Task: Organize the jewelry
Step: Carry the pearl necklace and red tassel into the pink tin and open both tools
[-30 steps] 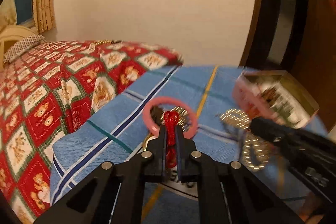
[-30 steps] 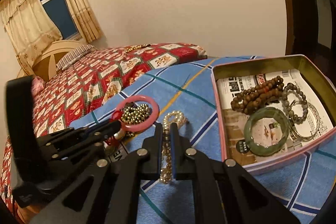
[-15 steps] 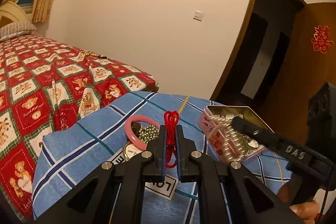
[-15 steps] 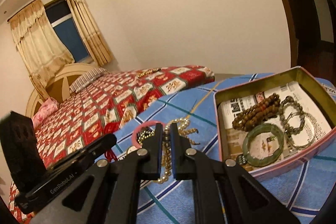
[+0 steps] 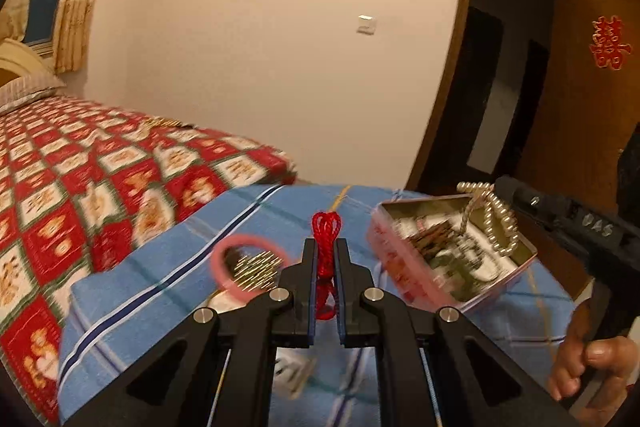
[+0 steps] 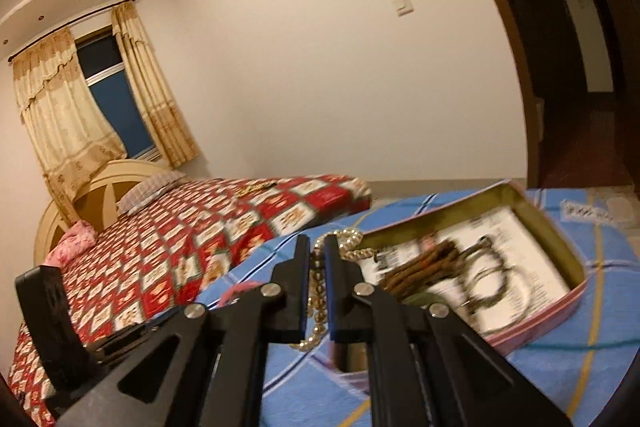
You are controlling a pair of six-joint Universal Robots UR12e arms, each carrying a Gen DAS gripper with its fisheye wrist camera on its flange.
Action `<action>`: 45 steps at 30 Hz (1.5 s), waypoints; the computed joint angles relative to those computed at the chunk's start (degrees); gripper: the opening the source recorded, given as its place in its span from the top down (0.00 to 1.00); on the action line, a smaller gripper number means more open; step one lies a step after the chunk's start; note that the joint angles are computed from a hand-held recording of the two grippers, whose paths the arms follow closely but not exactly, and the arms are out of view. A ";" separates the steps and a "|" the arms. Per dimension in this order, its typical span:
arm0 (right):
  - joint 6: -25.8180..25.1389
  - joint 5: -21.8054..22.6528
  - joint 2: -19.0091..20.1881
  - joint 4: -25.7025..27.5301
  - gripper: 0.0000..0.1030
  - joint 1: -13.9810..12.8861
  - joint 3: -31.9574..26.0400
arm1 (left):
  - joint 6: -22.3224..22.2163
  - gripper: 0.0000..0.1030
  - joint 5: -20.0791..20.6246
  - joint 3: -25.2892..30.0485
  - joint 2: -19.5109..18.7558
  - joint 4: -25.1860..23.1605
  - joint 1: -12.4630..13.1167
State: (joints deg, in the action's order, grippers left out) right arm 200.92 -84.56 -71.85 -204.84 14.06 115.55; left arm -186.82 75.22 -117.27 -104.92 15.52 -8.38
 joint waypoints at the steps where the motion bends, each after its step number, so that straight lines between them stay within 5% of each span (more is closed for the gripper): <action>1: 0.17 -0.37 -0.11 -0.18 0.90 -0.50 0.16 | -0.09 0.94 -0.57 0.67 -0.30 0.10 -0.34; 12: 1.60 0.97 -0.52 3.06 0.90 -5.76 0.83 | 3.15 0.94 -2.76 10.19 -5.73 -2.91 -6.58; 24: 0.53 -1.33 -1.26 12.31 0.86 -6.73 0.35 | 4.77 0.92 1.00 15.29 -9.28 -16.76 -9.75; 26: -0.61 -3.93 -1.36 12.87 0.85 -6.14 0.08 | 4.08 0.84 1.06 15.41 -9.34 -17.12 -9.68; 28: -1.34 -5.60 -1.40 12.09 0.82 -5.93 0.19 | 3.21 0.49 1.81 15.08 -9.22 -16.37 -9.66; 30: -1.60 -7.96 -1.44 11.24 0.65 -5.54 0.34 | 1.61 0.25 3.70 14.10 -9.00 -13.20 -9.94; 33: -0.72 -11.03 -1.31 9.25 0.31 -5.30 0.66 | 0.74 0.23 5.60 13.25 -8.76 -9.93 -10.08; 45: 0.64 -17.78 -0.59 5.04 0.11 -4.20 0.78 | 2.12 0.23 20.03 8.44 -6.51 -2.00 -10.47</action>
State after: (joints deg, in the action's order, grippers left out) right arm 201.56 -102.34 -72.44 -199.80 9.87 116.33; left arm -184.70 95.26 -108.83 -111.43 13.52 -18.85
